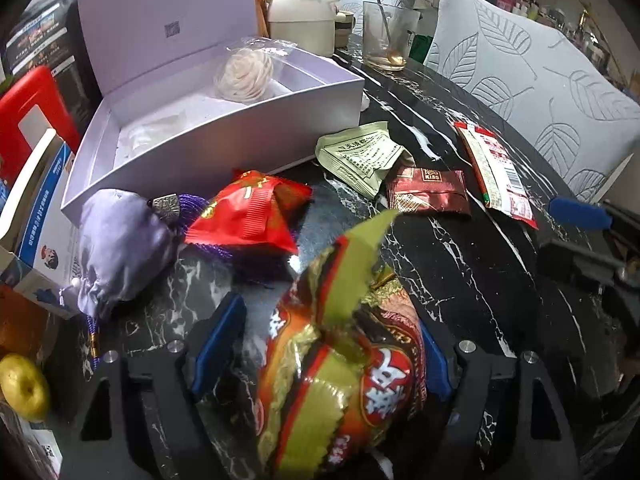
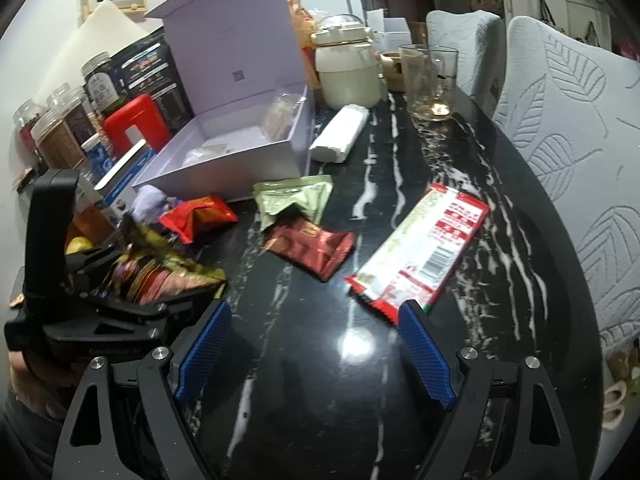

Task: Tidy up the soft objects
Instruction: 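Grasp the gold-red snack packet with the left gripper, then grasp the brown snack packet with the right gripper while the left holds its packet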

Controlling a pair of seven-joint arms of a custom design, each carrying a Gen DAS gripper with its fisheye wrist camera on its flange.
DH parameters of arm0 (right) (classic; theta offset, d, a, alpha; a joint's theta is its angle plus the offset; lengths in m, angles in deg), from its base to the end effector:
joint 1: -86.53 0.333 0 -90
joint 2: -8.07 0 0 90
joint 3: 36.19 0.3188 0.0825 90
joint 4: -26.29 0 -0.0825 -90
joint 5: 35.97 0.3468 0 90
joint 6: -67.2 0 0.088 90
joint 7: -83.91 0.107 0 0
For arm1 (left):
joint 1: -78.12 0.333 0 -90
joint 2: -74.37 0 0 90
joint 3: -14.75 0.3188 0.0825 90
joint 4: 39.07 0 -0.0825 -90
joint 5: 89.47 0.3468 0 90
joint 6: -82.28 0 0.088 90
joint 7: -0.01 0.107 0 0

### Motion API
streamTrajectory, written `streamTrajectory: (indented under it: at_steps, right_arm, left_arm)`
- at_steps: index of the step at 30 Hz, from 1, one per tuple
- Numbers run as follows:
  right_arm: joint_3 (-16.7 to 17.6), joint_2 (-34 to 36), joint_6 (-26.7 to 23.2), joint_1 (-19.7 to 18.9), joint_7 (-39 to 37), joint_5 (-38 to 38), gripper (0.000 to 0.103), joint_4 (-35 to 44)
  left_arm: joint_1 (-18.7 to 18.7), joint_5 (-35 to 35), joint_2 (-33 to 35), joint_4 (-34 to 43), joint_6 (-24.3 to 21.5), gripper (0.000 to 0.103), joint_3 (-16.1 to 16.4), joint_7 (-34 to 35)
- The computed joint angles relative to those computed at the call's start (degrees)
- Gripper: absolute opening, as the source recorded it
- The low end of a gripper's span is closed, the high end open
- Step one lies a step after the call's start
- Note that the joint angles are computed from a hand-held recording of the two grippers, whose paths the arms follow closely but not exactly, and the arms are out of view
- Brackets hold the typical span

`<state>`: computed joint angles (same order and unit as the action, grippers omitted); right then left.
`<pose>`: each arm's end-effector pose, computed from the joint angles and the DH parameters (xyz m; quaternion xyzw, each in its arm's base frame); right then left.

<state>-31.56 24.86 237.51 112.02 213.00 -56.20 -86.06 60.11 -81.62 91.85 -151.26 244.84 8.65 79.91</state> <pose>0.5319 0.3308 0.4346 -0.7104 0.6066 -0.1400 0.3283 0.5705 -0.2569 0.4132 -0.5499 0.7851 -0.2400 0.1538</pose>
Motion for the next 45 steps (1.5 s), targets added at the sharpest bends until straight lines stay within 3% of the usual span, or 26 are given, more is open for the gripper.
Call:
streamTrajectory:
  at_steps: [2, 3, 4, 8, 11, 13, 17, 21, 31, 35, 37, 39, 41, 45]
  right_arm:
    - [-0.16, -0.02, -0.05, -0.24, 0.17, 0.24, 0.086, -0.07]
    - [-0.17, 0.05, -0.05, -0.41, 0.17, 0.42, 0.086, -0.02]
    - [-0.02, 0.23, -0.2, -0.72, -0.09, 0.73, 0.086, 0.19]
    - [0.99, 1.39, -2.43, -1.7, -2.66, 2.01, 0.086, 2.36]
    - [2.7, 2.59, -3.99, -3.03, -7.03, 3.95, 0.086, 4.35]
    - [3.69, 3.48, -4.84, -3.76, -10.4, 5.31, 0.086, 5.83]
    - [2.74, 5.91, -8.08, -2.53, -13.75, 4.89, 0.086, 10.06]
    - [5.83, 9.81, -10.14, -4.65, -21.54, 9.07, 0.086, 15.07]
    - [5.25, 17.14, -16.72, -3.59, -30.54, 12.67, 0.082, 25.92]
    - [2.4, 17.52, -15.3, -0.82, -30.99, 9.57, 0.069, 25.8]
    - [3.48, 17.22, -14.61, -1.43, -32.32, 10.13, 0.057, 25.18]
    - [3.41, 16.97, -15.58, -1.07, -32.3, 10.21, 0.047, 25.36]
    - [2.59, 16.52, -15.61, -0.14, -31.04, 9.6, 0.041, 24.94]
    - [2.41, 15.88, -15.58, 0.53, -29.74, 9.16, 0.036, 24.14]
  left_arm:
    - [-0.4, 0.39, -0.1, -0.22, 0.38, 0.073, 0.39, -0.92]
    - [0.35, -0.4, -0.5, -1.17, 1.95, 0.065, -0.62, 0.7]
    - [1.06, -1.49, -0.98, -1.92, 2.65, 0.05, -1.55, 2.61]
    - [-1.94, 3.86, -2.03, -2.88, 2.59, 0.046, 1.47, -0.42]
    - [1.22, -1.38, -3.08, -4.27, 3.57, 0.045, -1.72, 2.64]
    - [1.51, -2.6, -4.03, -5.48, 4.85, 0.045, -1.82, 2.95]
    - [3.94, -8.87, -5.04, -6.73, 6.8, 0.043, -4.68, 7.64]
    - [3.06, -9.61, -5.74, -7.12, 6.5, 0.043, -3.75, 7.84]
    - [3.31, -10.89, -5.92, -7.16, 7.27, 0.043, -3.36, 6.71]
    - [3.06, -10.58, -6.21, -7.47, 6.64, 0.043, -2.48, 5.49]
    - [2.34, -8.56, -6.51, -7.9, 6.51, 0.043, -1.41, 3.41]
    - [3.31, -10.0, -7.05, -8.74, 6.83, 0.043, -2.5, 4.17]
    - [4.42, -12.54, -7.51, -9.35, 6.91, 0.043, -3.81, 5.7]
    - [3.77, -11.37, -9.29, -11.59, 7.77, 0.043, -2.92, 3.79]
